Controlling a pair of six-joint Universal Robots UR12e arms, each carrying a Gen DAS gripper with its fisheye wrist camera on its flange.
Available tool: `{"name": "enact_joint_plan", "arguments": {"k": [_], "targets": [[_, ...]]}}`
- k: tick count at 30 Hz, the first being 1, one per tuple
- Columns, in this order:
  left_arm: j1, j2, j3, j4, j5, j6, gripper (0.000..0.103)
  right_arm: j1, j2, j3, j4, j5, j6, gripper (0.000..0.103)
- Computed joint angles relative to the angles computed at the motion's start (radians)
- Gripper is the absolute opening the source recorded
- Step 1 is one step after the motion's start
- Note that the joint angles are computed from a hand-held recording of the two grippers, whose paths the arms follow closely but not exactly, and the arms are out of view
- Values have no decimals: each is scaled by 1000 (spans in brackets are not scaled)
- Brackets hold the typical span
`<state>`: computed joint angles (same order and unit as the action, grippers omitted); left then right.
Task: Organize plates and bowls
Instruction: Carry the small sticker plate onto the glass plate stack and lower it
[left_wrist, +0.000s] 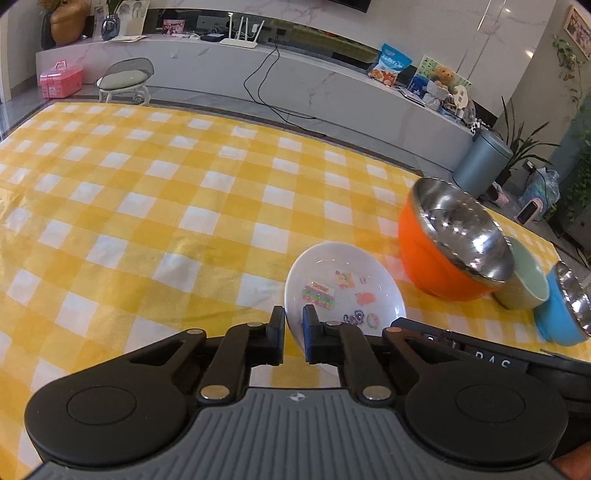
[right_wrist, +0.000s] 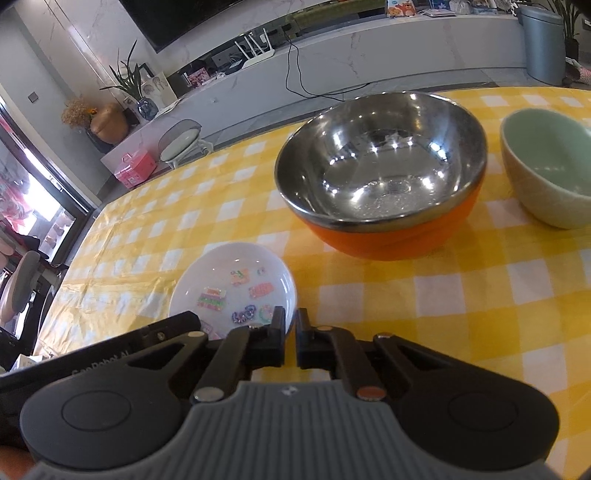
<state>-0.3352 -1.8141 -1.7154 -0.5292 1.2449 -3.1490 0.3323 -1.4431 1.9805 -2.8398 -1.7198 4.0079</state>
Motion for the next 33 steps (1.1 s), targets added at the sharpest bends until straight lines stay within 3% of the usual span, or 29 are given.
{"name": "enact_joint_plan", "arguments": {"k": [9,16,25,33], "targets": [[-13,85,-30,-61,18,-6,7,14,-84,55,-21,5,64,1],[-14,177,-91,-103,12,-33,7,63,-172,113,-35,-14,120,1],[-4,283,-199,-86,-16,-79,7,140,-266,171,-14,-42,170,0],[-1,319,-256,-84,-19,-78,7,172,-298,218,-15,-17,192,0]]}}
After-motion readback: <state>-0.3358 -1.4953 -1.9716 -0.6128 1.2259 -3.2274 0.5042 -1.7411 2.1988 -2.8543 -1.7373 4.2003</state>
